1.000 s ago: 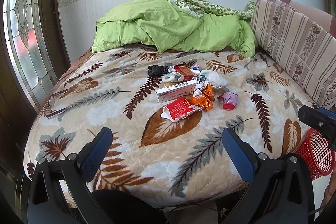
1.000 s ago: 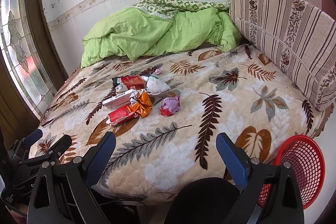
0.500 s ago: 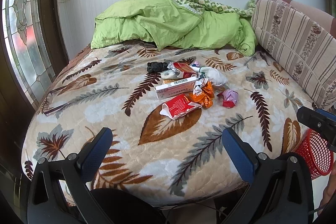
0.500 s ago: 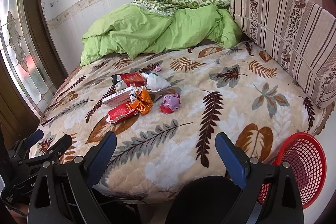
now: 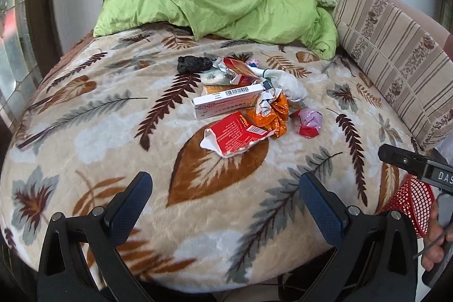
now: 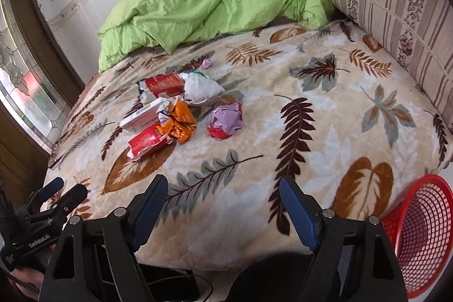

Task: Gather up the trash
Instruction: 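Grasp the red snack wrapper with the left tool while the right tool grasps the pink plastic bag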

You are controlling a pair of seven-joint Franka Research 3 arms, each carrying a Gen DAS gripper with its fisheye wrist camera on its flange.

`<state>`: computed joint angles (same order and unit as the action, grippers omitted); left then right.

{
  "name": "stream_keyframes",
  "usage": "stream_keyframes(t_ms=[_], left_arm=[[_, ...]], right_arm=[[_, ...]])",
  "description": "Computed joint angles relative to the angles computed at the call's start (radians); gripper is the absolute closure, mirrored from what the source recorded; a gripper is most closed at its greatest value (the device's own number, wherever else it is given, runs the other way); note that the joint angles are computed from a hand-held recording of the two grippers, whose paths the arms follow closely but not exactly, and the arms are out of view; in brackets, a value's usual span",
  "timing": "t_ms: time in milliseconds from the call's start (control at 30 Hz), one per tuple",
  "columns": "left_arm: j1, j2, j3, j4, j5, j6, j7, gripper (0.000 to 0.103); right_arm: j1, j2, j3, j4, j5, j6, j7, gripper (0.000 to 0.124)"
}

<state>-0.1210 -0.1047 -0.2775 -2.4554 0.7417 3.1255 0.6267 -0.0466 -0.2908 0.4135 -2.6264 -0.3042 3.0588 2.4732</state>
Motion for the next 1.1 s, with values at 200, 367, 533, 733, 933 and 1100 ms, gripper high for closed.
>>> stream_keyframes(t_ms=[200, 367, 533, 733, 933, 1100], left_arm=[[-0.081, 0.154, 0.057, 0.118, -0.207, -0.003, 0.271, 0.009], [-0.189, 0.257, 0.146, 0.258, 0.109, -0.08, 0.142, 0.024], [-0.194, 0.365, 0.135, 0.362, 0.1, -0.135, 0.195, 0.056], [-0.175, 0.409, 0.126, 0.381, -0.039, -0.113, 0.304, 0.085], [-0.124, 0.368, 0.082, 0.307, -0.16, -0.013, 0.385, 0.09], [0.086, 0.331, -0.159, 0.23, -0.419, 0.03, 0.587, 0.092]], right_arm=[[-0.011, 0.217, -0.045, 0.16, -0.06, -0.007, 0.003, 0.04], [0.012, 0.381, -0.101, 0.309, -0.148, -0.027, 0.086, 0.043], [0.086, 0.507, -0.169, 0.438, -0.132, -0.078, 0.054, 0.052], [0.146, 0.552, -0.231, 0.455, -0.048, -0.055, -0.003, 0.084], [0.288, 0.483, -0.379, 0.367, -0.077, 0.018, 0.045, 0.087], [0.421, 0.382, -0.521, 0.264, -0.16, 0.078, 0.127, 0.087]])
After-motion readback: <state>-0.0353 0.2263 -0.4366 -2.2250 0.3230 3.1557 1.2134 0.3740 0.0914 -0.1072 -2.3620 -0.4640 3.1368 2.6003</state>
